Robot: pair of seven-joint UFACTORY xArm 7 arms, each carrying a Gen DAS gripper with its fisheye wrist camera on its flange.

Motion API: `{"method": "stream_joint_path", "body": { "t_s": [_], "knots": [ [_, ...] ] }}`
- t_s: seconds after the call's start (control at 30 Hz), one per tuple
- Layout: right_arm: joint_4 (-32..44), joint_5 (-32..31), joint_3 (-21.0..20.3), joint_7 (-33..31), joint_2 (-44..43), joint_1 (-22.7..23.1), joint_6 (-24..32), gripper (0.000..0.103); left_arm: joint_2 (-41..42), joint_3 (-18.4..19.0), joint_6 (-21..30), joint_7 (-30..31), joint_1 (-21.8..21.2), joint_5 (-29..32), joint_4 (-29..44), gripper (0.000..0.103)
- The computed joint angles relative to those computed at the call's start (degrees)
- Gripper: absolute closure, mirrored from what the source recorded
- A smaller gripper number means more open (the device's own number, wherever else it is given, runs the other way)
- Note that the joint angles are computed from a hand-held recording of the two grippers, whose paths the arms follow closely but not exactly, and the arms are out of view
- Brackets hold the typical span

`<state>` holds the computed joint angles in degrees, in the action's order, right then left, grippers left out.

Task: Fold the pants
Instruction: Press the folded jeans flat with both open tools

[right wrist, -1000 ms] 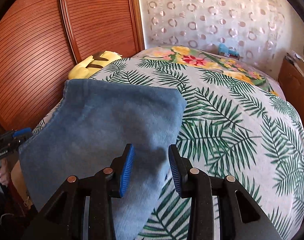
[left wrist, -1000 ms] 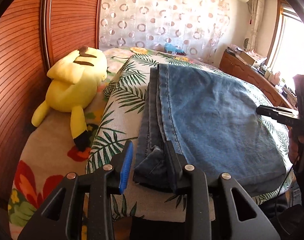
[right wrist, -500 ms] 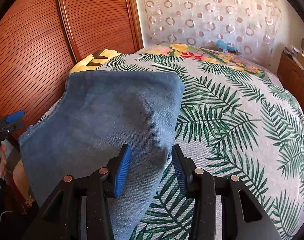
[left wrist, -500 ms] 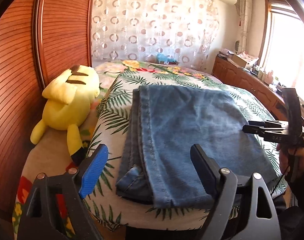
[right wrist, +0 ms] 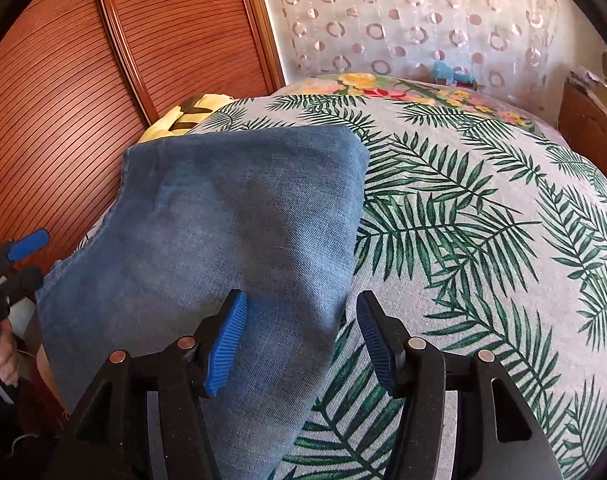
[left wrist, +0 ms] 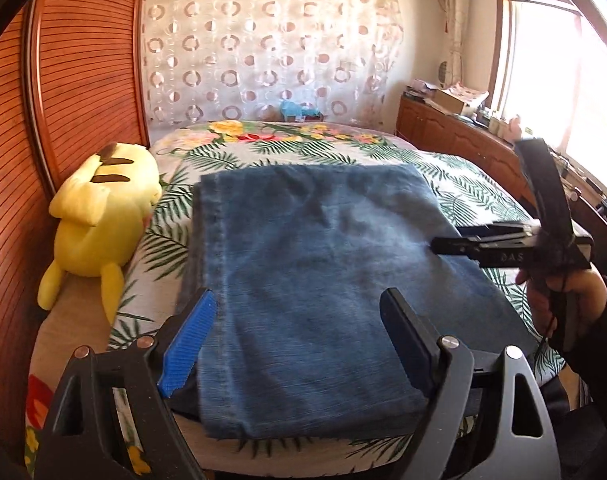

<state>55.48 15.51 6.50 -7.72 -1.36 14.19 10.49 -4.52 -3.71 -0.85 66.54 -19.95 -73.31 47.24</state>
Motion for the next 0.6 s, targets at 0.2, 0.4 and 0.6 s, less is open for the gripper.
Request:
{"method": "stream_joint_path", "body": {
  "t_s": [0.2,0.4,0.6],
  "knots": [
    [5.9,0.5,0.1,-1.3,4.1,-0.8,3.2,0.044,0.2,-0.5,-0.2,-0.9,-0.5,0.3,-0.2,0.019],
    [10.8,1.1,1.1,-2.5,8.2,-2.4,5.2,0.043,0.2,-0.6,-0.3,-1.0,-0.8,0.1,-0.4,0.019],
    [15.3,1.4,1.8,-2.2,11.5,-3.2,7.1,0.043,0.2,-0.4,-0.1,-0.2,-0.8,-0.5,-0.2,0.019]
  ]
}}
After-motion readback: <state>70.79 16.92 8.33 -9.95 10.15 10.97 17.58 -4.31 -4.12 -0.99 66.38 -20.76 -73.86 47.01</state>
